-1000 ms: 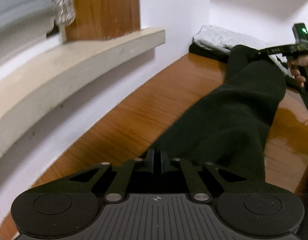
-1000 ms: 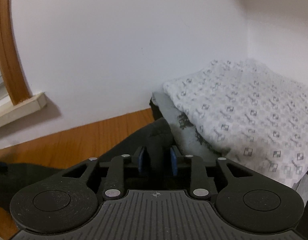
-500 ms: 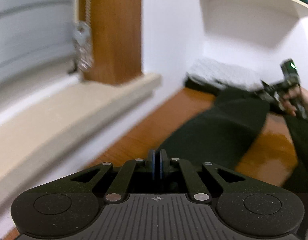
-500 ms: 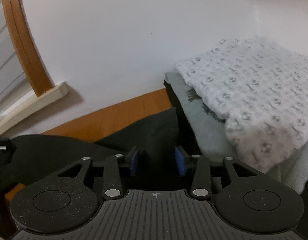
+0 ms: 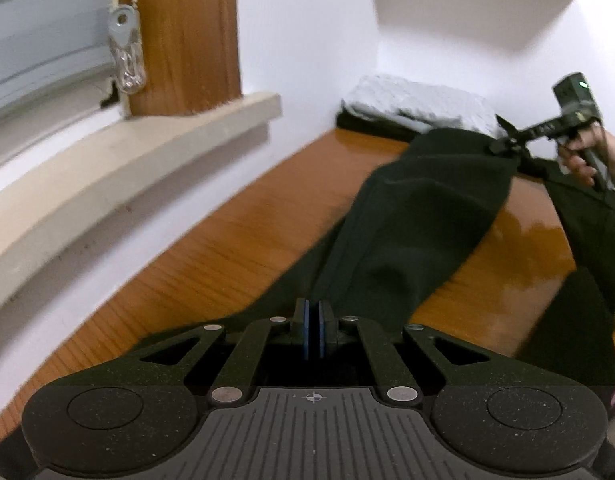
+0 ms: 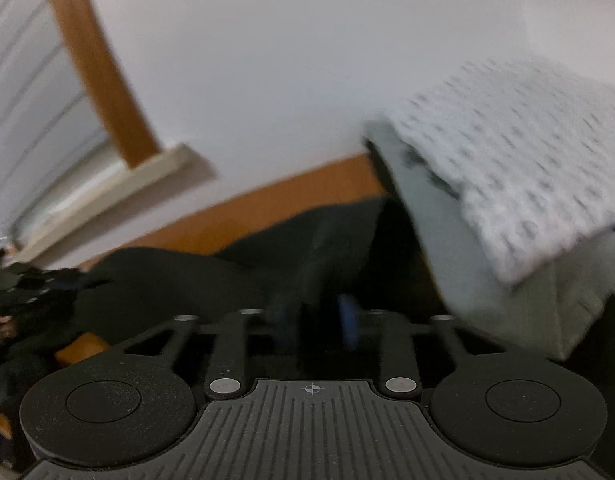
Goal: Fold clothes
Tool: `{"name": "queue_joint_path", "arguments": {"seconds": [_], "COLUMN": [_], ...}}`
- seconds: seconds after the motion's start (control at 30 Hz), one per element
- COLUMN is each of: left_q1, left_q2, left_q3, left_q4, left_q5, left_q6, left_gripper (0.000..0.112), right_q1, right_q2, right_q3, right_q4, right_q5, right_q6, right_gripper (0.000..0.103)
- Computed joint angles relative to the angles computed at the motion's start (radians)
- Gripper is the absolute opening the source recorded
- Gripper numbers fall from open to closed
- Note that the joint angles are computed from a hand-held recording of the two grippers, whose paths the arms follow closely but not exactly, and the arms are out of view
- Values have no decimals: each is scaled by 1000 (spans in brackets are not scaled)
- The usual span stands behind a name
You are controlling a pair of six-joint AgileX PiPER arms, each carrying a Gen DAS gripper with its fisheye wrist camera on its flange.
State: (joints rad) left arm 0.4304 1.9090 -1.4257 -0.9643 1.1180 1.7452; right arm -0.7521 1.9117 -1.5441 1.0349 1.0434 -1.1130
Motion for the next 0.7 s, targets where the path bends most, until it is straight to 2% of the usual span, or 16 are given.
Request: {"name": "queue_joint_path", "arguments": {"seconds": [0.13, 0.2, 0.3, 0.43, 0.47, 0.5, 0.6, 0.7], "left_q1": [21, 26, 28, 31, 36, 45, 80, 116], "left_q2": [-22, -40, -64, -76, -79, -85, -111, -138], "left_q3": [46, 70, 100, 124, 128, 132, 135, 114], "left_q4": [-7, -15, -25, -45, -54, -70, -127, -191], "left_q5": [9, 5, -5, -21, -20, -14, 32, 99], "left_q6": [31, 56, 87, 107, 111, 119, 134, 120], "left_gripper": [4, 5, 5, 5, 5, 5, 5, 4], "right_q1": [11, 26, 62, 102, 108, 107, 89, 48], "right_q2": [36, 62, 120, 167, 176, 170, 84, 1], "right_q3": [-27, -65, -164, -257, -275, -271, -157, -73], "right_q4": [40, 47, 1, -68, -81, -71, 38, 158], "right_q5": [-31, -44, -59, -82, -82, -80, -144, -160], "right_q6": [63, 118, 256, 352, 378, 370, 245, 149], "right_gripper": [40, 51, 52, 54, 44, 12, 7, 6]}}
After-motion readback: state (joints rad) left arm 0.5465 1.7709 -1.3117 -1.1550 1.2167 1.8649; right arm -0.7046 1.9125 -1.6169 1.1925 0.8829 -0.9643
